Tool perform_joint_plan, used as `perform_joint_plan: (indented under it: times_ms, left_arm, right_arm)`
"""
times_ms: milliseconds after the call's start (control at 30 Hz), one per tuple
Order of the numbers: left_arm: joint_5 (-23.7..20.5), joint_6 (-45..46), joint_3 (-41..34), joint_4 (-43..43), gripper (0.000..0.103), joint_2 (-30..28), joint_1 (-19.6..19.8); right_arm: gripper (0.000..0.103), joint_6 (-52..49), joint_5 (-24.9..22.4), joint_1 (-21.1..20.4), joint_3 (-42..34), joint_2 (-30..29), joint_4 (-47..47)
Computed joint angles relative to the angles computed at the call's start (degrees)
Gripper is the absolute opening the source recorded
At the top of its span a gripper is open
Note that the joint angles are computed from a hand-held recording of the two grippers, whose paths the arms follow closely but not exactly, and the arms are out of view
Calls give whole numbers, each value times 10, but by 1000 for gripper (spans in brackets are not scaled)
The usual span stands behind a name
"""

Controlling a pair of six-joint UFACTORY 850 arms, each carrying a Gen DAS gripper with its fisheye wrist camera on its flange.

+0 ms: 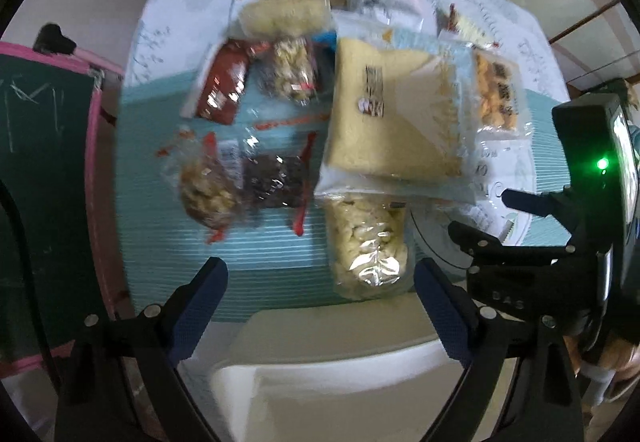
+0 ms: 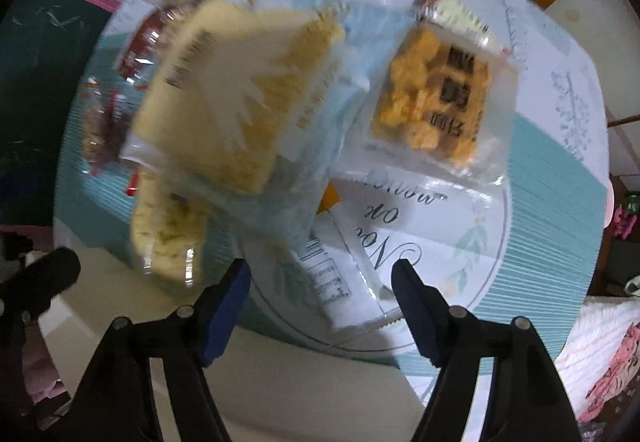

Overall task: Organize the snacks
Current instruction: 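Reach the left gripper to the puffed-snack bag while the right reaches the orange-capped bar, then grasp the puffed-snack bag with left gripper while right grasps the orange-capped bar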

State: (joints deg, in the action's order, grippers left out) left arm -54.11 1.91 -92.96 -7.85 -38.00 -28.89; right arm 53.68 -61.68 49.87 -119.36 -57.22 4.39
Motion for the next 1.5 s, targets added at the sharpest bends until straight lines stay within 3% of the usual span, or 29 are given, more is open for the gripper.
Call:
perform_joint_plan:
  times_ms: [100,300,567,633,667,733,900,1133,1500]
  left_arm:
    - [-10,-19,-13,-3,93,-22,-7]
    - [-33,-56,-35,-8,93,-58,-22]
    - [-56,-92,-55,-18,92,-96,-40]
    - [-58,-92,-54,-28,67,-102,-42]
    - [-51,-102,-47,-21,65,-99,-44]
    - [-33,-113,-32,-19,53,-88,-46]
    - [42,-95,38,-81,50,-51,-37]
    - [155,-69,168,-144,49,58,-37]
    - [185,-24,242,-175,49,211,-13]
  right_arm:
    - [49,-15,-18,-2,-6,-19,23]
    - [41,11,37,7,58,16,10]
    - [33,93,116,16,187,110,-19]
    - [33,109,133,20,207,128,-30]
    - [32,111,139,17,210,131,-34]
    - [32,127,150,22,224,147,-52]
    - [32,163,161,32,243,180,-96]
    - [31,188,190,28,285,228,-133]
    - [31,289,199,59,299,282,-228]
